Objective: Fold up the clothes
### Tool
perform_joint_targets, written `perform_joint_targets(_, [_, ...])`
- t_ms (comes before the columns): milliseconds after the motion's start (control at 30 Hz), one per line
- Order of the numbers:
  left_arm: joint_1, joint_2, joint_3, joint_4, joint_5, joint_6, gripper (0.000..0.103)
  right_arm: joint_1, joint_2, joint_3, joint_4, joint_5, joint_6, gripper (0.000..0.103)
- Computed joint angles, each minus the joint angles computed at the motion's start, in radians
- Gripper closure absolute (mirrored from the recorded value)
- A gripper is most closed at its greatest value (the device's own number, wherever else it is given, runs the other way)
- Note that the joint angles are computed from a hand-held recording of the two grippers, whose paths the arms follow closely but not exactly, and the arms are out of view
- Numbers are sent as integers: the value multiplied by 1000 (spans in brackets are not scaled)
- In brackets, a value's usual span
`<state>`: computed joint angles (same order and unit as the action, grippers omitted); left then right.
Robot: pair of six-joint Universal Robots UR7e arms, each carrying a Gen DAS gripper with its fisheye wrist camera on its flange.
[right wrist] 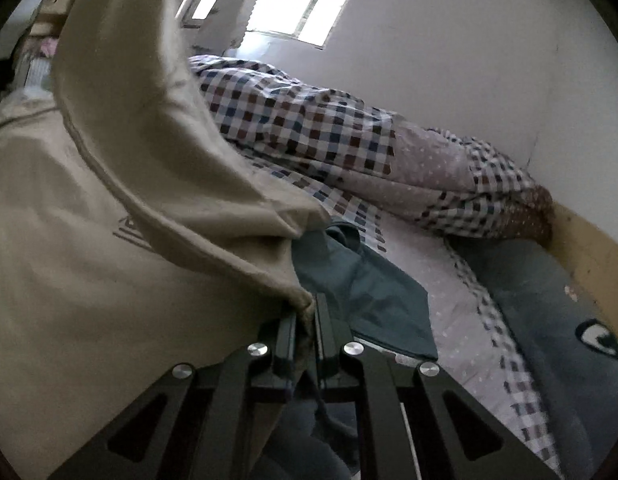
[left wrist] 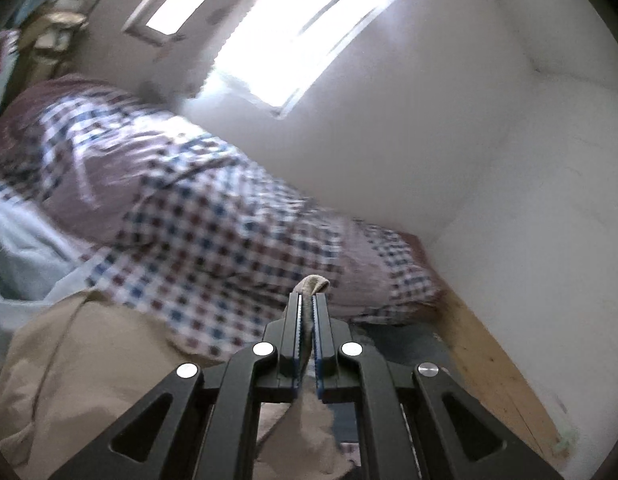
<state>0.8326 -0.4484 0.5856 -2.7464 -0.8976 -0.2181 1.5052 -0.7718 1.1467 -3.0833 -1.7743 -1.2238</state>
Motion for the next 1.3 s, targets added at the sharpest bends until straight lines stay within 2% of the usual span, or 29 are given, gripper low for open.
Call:
perform_joint_targets(167, [50,-135,277,-84,101,-106,99,-2,-3,4,17,-17,12,97])
perform_joint_targets(300, [87,-203,436,-109,162,-176,99,-1,-22,36,22,-29,23,97])
perform_joint_targets(367, [112,-228,508,-85,186,-217,99,-1,-23,32,38,-39,31,97])
perform_joint_targets(467, [135,-232,554,-10,206,-247,99,1,-23,24,62,-56,41,97])
perform_joint_targets(567, [151,-228,578,47,209,-262,99,3,-25,19,87,-80,56,97])
perform_joint_targets(667, [162,-226,600,18,189,-230,99,4,-31,14,122,-101,76,97])
perform_joint_targets(733, [173,-234,616,12,165,-234,99,6,-33,19,118,-116,72,97])
perform_joint_targets(833, [193,-246,603,70,96,-264,99,10,-34,27,104,-140,63,97])
perform_joint_targets(900, [202,-263,608,68,43,-269,91,14,-34,33,93,-165,64,95])
perform_joint_targets(967, [196,-289,648,16,20,-255,62,17,-41,46,78,-191,74,93])
perform_joint_targets(1000, [190,-305,681,-20,14,-247,40,19,-46,52,71,-203,80,93])
perform_joint_targets(1033, [182,-318,713,-54,11,-238,30,19,-53,58,74,-215,91,93])
perform_joint_targets(1133, [149,-344,777,-59,62,-229,26,21,-88,90,70,-244,129,89])
perform_joint_targets(1300, [118,-326,788,85,131,-220,26,32,-192,187,65,-230,274,77])
